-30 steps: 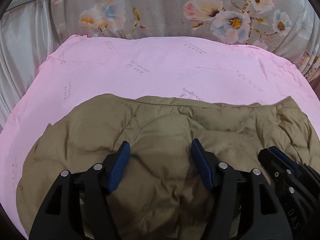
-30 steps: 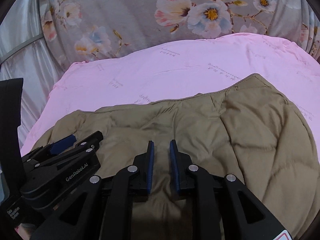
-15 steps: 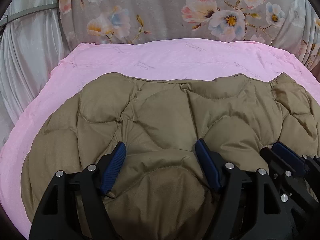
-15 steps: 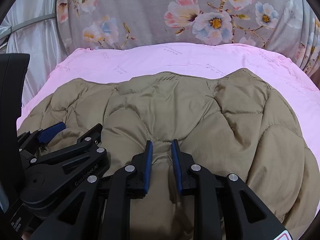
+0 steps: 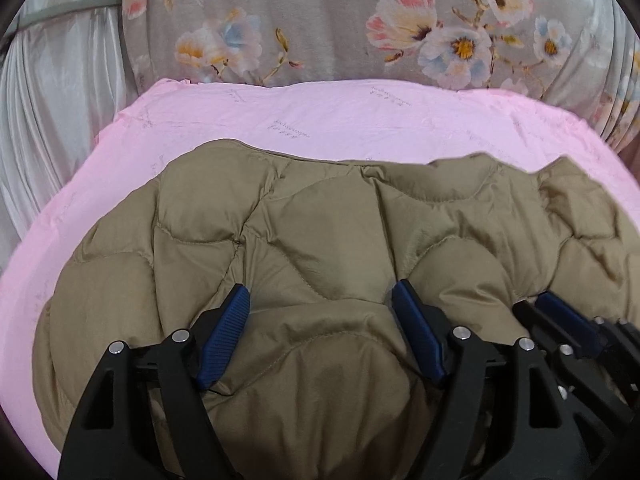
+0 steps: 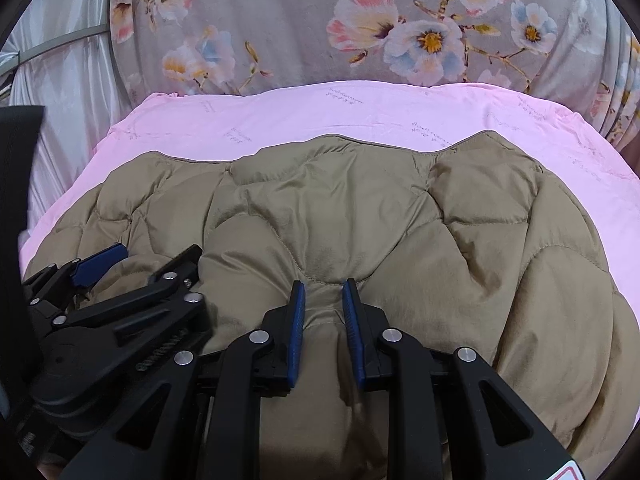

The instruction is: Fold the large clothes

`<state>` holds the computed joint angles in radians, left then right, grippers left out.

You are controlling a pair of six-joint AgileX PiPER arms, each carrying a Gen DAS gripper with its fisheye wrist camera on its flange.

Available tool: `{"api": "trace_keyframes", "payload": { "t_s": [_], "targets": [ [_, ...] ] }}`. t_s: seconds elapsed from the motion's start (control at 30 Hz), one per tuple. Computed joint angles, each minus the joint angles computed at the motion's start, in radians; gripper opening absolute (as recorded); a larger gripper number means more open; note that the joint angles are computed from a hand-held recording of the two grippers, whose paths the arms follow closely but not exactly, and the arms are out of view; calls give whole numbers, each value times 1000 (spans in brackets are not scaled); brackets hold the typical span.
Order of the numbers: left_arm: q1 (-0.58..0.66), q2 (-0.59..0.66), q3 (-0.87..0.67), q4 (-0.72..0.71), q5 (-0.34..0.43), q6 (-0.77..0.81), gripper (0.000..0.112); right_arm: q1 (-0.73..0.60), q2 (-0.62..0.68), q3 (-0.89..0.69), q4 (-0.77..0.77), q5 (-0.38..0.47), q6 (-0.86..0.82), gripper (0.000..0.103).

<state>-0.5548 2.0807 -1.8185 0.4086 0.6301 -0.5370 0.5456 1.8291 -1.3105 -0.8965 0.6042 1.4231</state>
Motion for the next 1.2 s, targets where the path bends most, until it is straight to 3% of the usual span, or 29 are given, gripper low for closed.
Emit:
{"api": "trace_keyframes", "payload": {
  "t_s": [0.2, 0.3, 0.37, 0.43, 0.57, 0.67, 0.8, 0.9, 0.97, 1.03, 1.07, 1.1, 1.2],
  "targets": [
    [111, -282, 310, -280, -91, 162, 74, -17, -69, 16, 91, -37, -47, 23],
    [224, -439, 473, -465, -95, 331, 84, -25, -91, -5, 164, -77, -117, 23],
    [317, -488, 524, -558, -53, 417, 85, -25, -73, -44, 231, -79, -202, 23],
    [403, -489, 537, -633, 9, 458, 85, -23, -31, -91, 262, -59, -250, 23],
    [580, -433, 531, -1011, 145, 718, 85, -27, 23, -111, 253, -71, -217, 24],
    [617, -360, 497, -1176, 220, 823, 85, -14, 42, -122, 195, -51, -184, 24],
    [581, -305, 456, -1253, 190, 849, 93, 2, 57, -123, 124, -36, -138, 24],
    [545, -266, 407, -1243, 175, 816, 93, 1, 61, -118, 101, -42, -117, 25],
    [520, -249, 368, -1219, 180, 789, 84, -4, 62, -116, 103, -50, -115, 25],
    [504, -241, 333, -1177, 191, 744, 52, -12, 63, -115, 113, -59, -117, 25],
    [495, -250, 319, -1151, 186, 720, 48, -14, 65, -119, 116, -57, -114, 25],
    [497, -262, 312, -1156, 185, 726, 34, -11, 72, -129, 117, -45, -109, 25],
    [498, -290, 259, -1179, 219, 755, 22, 6, 91, -164, 115, -3, -93, 25]
  ]
}}
